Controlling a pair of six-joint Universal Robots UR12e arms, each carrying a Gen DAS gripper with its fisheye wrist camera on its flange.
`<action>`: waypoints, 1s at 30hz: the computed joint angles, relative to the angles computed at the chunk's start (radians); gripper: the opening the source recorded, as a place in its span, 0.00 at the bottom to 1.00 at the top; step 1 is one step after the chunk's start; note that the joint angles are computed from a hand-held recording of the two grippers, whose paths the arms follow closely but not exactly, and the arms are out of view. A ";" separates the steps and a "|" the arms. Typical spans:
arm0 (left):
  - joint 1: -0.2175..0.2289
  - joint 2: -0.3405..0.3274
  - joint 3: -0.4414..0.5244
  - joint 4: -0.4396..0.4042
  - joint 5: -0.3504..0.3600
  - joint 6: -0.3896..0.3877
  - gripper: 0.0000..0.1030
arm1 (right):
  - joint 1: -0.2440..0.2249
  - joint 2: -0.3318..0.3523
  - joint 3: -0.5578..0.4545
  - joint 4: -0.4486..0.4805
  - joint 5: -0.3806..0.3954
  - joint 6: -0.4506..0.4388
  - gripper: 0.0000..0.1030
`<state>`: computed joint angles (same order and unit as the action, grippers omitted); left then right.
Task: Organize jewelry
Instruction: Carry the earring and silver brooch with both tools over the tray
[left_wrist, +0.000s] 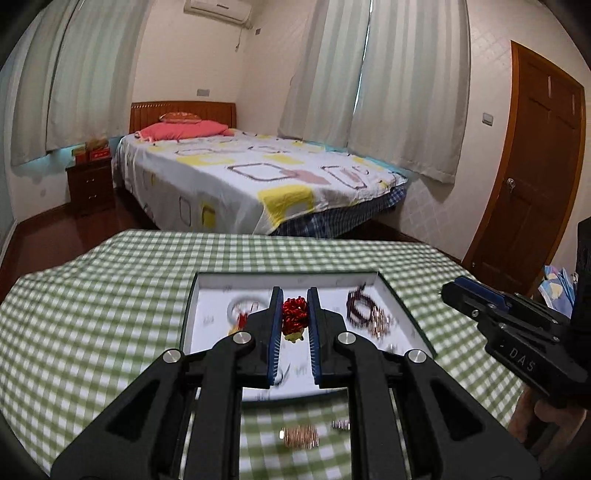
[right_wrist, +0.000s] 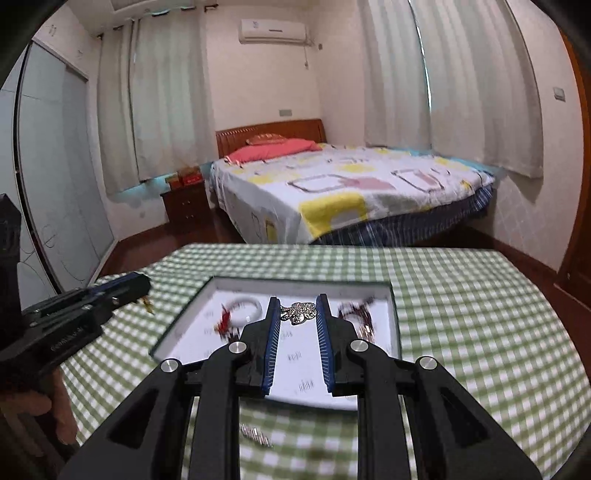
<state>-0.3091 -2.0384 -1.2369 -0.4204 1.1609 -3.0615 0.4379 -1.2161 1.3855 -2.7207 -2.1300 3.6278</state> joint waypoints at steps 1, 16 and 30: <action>-0.004 -0.013 0.018 0.005 0.002 -0.001 0.13 | -0.005 0.011 -0.015 -0.010 0.006 -0.013 0.20; -0.045 -0.195 0.231 -0.113 0.042 0.005 0.13 | -0.076 0.114 -0.094 0.035 0.101 0.000 0.20; -0.060 -0.276 0.331 -0.257 0.106 0.021 0.17 | -0.107 0.165 -0.150 0.166 0.182 0.023 0.20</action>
